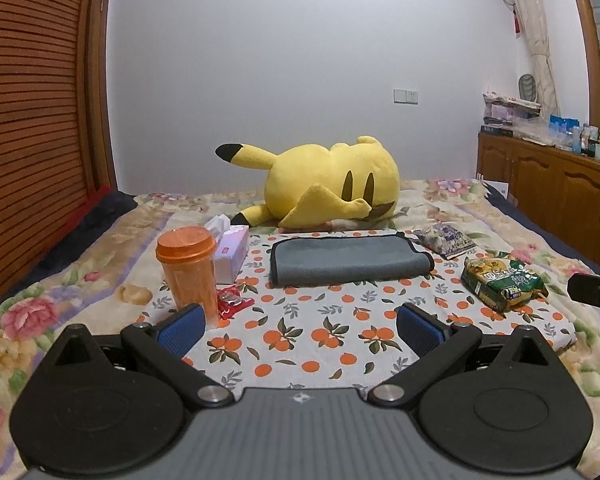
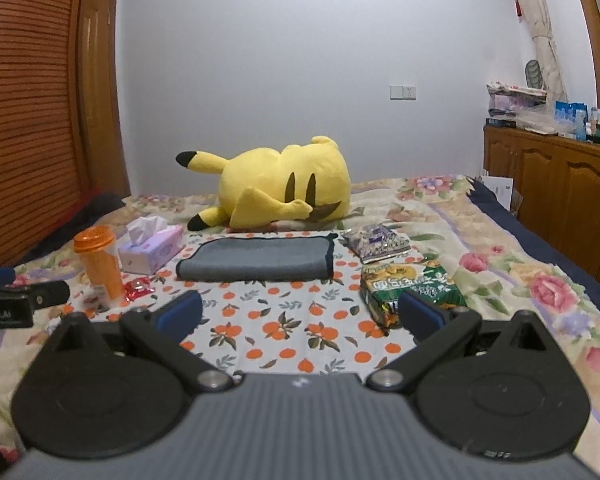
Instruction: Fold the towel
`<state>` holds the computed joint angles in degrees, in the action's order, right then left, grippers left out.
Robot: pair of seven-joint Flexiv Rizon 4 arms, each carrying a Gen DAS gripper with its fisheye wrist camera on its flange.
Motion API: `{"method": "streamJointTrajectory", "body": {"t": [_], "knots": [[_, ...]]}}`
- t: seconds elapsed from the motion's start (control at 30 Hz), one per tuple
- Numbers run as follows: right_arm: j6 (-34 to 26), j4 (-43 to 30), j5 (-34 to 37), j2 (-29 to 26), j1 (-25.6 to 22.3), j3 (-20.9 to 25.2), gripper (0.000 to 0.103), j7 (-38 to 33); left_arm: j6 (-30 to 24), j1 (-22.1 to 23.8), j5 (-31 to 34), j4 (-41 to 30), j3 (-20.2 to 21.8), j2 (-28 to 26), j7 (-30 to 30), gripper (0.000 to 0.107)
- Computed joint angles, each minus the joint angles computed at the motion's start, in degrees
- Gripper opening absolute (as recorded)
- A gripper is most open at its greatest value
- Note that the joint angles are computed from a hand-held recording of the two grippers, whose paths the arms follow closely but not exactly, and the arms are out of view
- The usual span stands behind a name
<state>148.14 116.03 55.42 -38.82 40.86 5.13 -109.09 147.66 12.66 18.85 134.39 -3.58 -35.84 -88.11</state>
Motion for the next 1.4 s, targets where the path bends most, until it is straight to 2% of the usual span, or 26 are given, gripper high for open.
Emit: {"method": "streamJointTrajectory", "body": {"t": [1.4], "knots": [[1.6,0.1,-0.5,-0.4,-0.3,0.5,0.103,0.6,0.2,-0.2,-0.2,-0.1,0.1,0.0,0.3,0.103]]}}
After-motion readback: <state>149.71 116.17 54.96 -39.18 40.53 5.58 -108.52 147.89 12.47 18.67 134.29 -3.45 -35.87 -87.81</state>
